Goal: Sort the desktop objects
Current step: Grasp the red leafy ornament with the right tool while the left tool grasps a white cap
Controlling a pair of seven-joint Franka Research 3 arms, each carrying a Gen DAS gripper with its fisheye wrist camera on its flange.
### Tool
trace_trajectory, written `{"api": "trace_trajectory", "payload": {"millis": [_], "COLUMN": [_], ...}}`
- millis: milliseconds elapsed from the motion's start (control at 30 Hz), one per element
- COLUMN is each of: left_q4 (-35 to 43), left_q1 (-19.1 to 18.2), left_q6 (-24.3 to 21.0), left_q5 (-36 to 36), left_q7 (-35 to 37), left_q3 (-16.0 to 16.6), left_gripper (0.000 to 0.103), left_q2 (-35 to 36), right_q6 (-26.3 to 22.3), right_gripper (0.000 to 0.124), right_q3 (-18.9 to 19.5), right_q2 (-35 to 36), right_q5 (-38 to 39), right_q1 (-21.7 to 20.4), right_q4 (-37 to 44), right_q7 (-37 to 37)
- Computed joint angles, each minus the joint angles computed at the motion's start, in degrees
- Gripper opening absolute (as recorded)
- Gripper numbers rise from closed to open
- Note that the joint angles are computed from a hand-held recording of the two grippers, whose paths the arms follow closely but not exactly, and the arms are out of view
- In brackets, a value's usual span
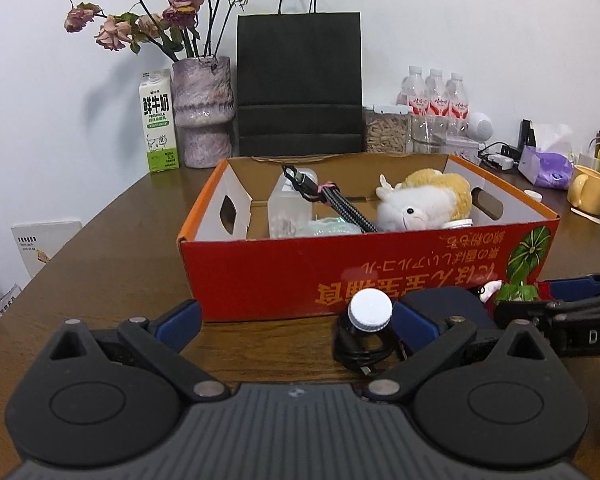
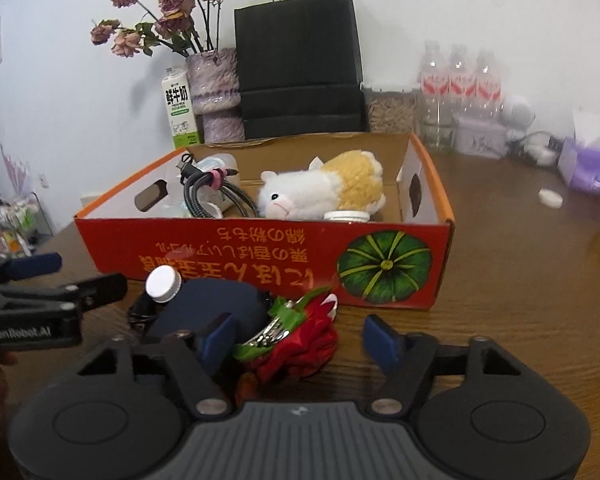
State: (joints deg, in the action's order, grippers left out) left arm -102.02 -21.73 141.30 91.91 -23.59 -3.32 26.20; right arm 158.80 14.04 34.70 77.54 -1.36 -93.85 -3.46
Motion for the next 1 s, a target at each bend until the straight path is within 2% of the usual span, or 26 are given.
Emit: {"api": "trace_trajectory", "payload": {"millis": [100,167,267,600,733,800,867,967,1000], "left_q4": [0.1,0.1,0.4,3.6,5.7,6.9,8.0,9.2,9.5], "left_q1": [0.0,-0.1,-0.1,-1.1,-1.2,-1.5,-1.6,-1.6,-1.6], "left_q6": [0.1,0.1,0.2,-0.2,1.0,0.8,1.4,2.7,3.1], "left_q5": [-0.5,-0.5,-0.9,-2.2,-3.0,-4.3,-5.4,-7.6,-8.3], "left_q7": [0.5,0.7,1.3,5.9,7.8,9.0,10.2,11.9,12.4], "left_q3": [-0.1,0.0,0.0,0.5,1.0,1.3,1.6,2.1,2.3], "left_gripper": [0.103,0.103,0.103,0.103,0.093,0.093,0.085,0.067,0.064], "left_q2": [0.0,0.0,0.2,2.4,3.8,4.7,5.5,6.5,6.7], "right_q6": [0.1,-0.7,-0.5,-1.1,-0.8,-0.7,-0.8,-1.0,-1.2], "right_gripper": [0.043,0.042,0.035,0.032,0.032,0.032,0.032,0.032,0.032], "right_q3": [-0.8,-0.7,0.6,-0.2,-0.8,-1.1,-1.3,-1.4,-1.4], "right_q2": [0.4,0.6,0.1,-1.0,-1.0,-0.8,-0.6,-0.3,-0.1], "right_q5": [-2.2,-3.5,-1.6,2.9,4.4,4.7,4.9,4.6,4.5], "right_q1": [0.7,0.4,-0.8,-1.2,-1.2,-1.2,-1.3,-1.3,-1.4], "right_q4": [0.4,0.5,-0.2,-0.6,-0.2,0.0,0.3,0.7,0.8], "right_q7": [3.2,4.9,2.3,-1.3,-1.8,-1.7,-1.6,-1.3,-1.2]}}
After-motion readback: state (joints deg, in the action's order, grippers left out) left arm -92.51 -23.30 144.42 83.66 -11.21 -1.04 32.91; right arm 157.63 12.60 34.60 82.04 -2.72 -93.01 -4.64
